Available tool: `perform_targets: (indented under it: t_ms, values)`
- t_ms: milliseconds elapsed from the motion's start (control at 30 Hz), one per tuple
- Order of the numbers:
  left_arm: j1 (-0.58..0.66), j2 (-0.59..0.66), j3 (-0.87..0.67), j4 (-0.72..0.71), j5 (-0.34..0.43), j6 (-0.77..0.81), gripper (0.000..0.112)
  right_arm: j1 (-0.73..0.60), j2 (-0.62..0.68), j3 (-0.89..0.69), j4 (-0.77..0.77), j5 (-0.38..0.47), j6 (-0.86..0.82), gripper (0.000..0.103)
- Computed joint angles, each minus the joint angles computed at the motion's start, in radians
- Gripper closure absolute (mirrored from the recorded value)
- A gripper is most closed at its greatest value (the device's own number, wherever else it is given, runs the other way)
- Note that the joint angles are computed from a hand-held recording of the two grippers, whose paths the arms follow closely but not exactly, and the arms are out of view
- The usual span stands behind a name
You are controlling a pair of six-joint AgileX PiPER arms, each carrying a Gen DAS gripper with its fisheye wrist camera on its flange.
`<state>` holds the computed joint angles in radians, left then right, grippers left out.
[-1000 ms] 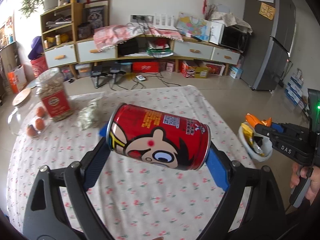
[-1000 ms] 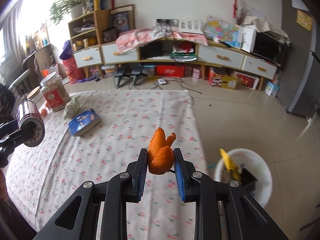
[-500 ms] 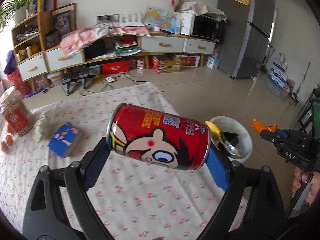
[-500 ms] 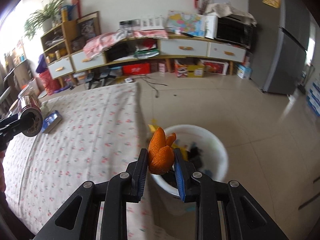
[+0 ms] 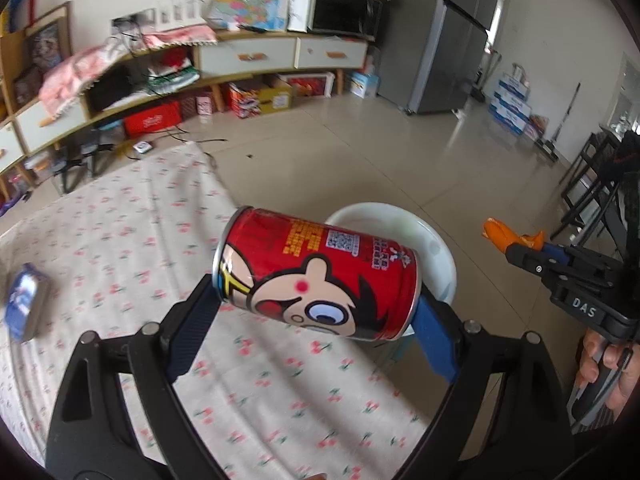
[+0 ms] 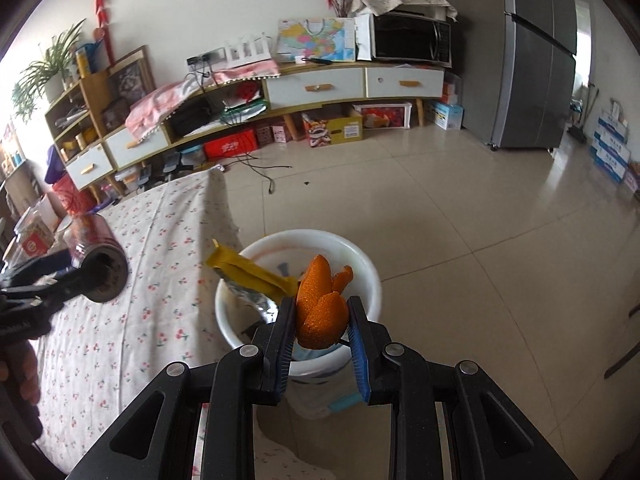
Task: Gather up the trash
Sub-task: 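Carry the red can and orange peel over the white bin and release both, then return to the table and grasp the crumpled white plastic bag with the left tool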
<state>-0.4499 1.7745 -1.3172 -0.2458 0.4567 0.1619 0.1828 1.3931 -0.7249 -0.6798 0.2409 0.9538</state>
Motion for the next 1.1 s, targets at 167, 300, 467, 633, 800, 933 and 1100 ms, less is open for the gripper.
perform_targets:
  t_ms: [167,300,467,633,800,933,1100]
  values:
    - [-0.058,0.118,-0.145,0.056,0.046,-0.04,0.022,-0.073,0.014,0.0,0.15,-0.04,-0.152,0.077]
    - [-0.089,0.211,-0.261,0.07,0.08,-0.04,0.022,-0.114,0.015,0.0,0.27,-0.057,-0.279,0.077]
    - [-0.114,0.283,-0.336,0.105,0.101,-0.047,0.022,-0.149,0.007,0.013,0.4,-0.068,-0.408,0.077]
    - [-0.095,0.31,-0.361,-0.024,0.143,0.054,0.021,-0.164,0.028,0.003,0.488,-0.07,-0.502,0.077]
    - [-0.085,0.26,-0.31,-0.018,0.123,0.032,0.014,-0.164,0.059,-0.025,0.521,-0.065,-0.523,0.077]
    - [-0.071,0.214,-0.268,-0.016,0.111,0.037,0.014,-0.178,0.089,-0.034,0.652,-0.072,-0.648,0.077]
    - [-0.038,0.139,-0.189,-0.015,0.097,0.043,0.014,-0.173,0.149,-0.073,0.756,-0.065,-0.739,0.077]
